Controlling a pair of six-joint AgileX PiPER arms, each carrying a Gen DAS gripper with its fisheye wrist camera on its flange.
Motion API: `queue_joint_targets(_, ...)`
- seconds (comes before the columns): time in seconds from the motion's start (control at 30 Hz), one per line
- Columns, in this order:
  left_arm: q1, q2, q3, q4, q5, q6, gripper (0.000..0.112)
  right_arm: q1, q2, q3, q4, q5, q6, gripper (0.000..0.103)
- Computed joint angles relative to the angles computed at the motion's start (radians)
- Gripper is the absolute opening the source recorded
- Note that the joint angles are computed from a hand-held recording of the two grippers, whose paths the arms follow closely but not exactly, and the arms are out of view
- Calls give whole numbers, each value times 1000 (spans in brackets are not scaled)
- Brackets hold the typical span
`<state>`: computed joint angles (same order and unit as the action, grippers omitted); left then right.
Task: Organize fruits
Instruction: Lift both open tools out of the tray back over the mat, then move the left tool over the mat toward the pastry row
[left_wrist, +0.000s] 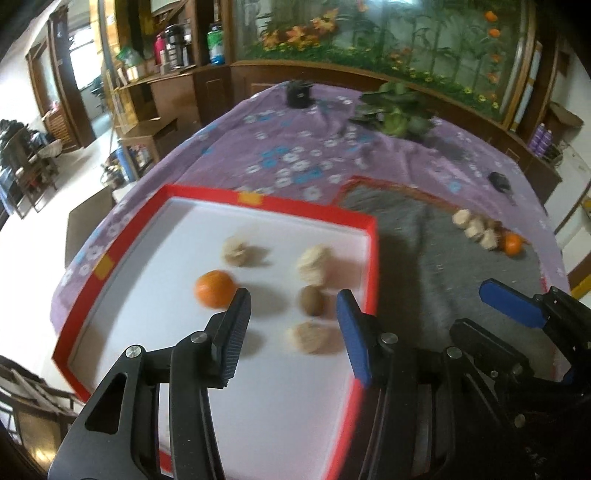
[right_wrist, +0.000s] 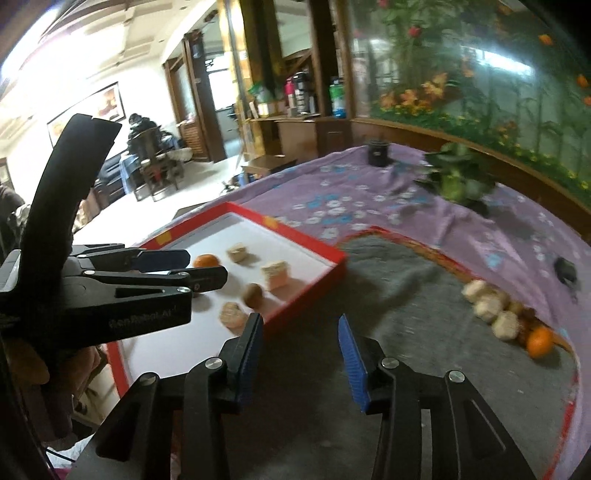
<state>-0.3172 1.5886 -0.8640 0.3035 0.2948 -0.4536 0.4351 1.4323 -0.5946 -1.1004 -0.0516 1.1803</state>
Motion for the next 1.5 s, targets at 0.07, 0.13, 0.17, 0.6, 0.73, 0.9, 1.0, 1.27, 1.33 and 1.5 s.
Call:
queue_joint_targets(0.07,-38,12,-23,6,9,-25,48,-28,-40,29,-21,13,8,42)
queue_joint_targets(0.13,-77,22,-42,30,16,-60,48,-75,-72,55,-179,4,152,43)
queue_joint_targets(0.17,-102,32,-55,62,23,-102,48,-109,-91,72,-229,-6,195,43)
queue_joint_targets(0.6,-254,183,-243,9,104,-88,48,-585,-167,183,-488,-213,260,45)
queue_joint_targets(0.73,-272,261,-353,-97,151,14,48,-704,-147,190,-467,-282,181,45)
queue_joint_targets(0.9,-286,354,-502,-150,221,44,48,-807,-109,175,-473,-358,132,45)
queue_joint_targets(1.0,-289,432,-629,-166,274,25,48,-830,-78,161,-467,-374,107,45)
queue_joint_targets(1.27,-300,747,-1136,-102,513,-66,48,-873,-23,149,-463,-421,69,45)
queue_joint_targets(1.33,-307,846,-1303,-87,609,-47,48,-877,-12,147,-464,-429,70,45)
queue_joint_targets(1.5,-320,957,-1470,-9,749,-6,48,-871,25,133,-457,-440,56,46)
